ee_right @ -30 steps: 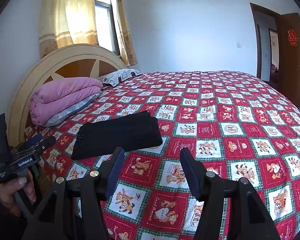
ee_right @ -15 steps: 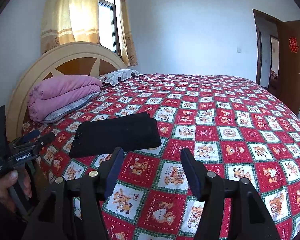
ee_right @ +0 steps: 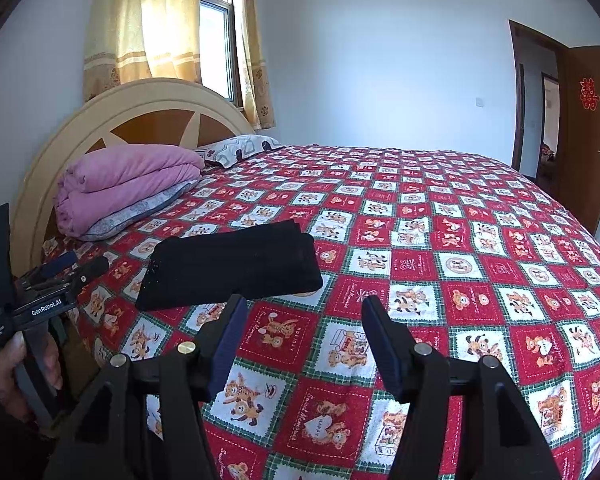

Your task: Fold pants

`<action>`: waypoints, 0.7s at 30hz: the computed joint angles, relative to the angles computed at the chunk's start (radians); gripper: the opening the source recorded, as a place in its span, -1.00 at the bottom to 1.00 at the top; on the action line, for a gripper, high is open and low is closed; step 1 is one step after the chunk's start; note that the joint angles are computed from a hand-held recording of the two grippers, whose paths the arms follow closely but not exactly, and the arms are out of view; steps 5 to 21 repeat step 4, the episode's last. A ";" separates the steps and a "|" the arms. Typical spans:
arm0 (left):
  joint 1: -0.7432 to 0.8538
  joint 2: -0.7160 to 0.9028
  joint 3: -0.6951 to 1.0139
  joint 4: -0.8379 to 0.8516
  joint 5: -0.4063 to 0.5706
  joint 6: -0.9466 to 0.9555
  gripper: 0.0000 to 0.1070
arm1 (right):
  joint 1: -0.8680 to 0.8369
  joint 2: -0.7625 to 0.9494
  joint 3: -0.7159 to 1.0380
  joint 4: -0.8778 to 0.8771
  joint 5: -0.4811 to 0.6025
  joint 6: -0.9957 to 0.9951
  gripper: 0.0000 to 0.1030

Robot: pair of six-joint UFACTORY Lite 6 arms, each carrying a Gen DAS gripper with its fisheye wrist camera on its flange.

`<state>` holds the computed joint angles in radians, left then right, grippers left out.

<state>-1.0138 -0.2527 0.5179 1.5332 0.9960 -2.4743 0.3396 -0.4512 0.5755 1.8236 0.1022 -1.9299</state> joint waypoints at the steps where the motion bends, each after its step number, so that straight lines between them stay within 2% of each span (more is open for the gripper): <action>1: 0.001 0.002 0.000 0.005 -0.003 -0.006 0.93 | 0.000 0.000 -0.002 0.012 -0.001 -0.013 0.18; 21: 0.003 0.004 0.003 0.008 -0.009 -0.003 0.93 | -0.001 0.000 -0.005 0.034 0.000 -0.037 0.18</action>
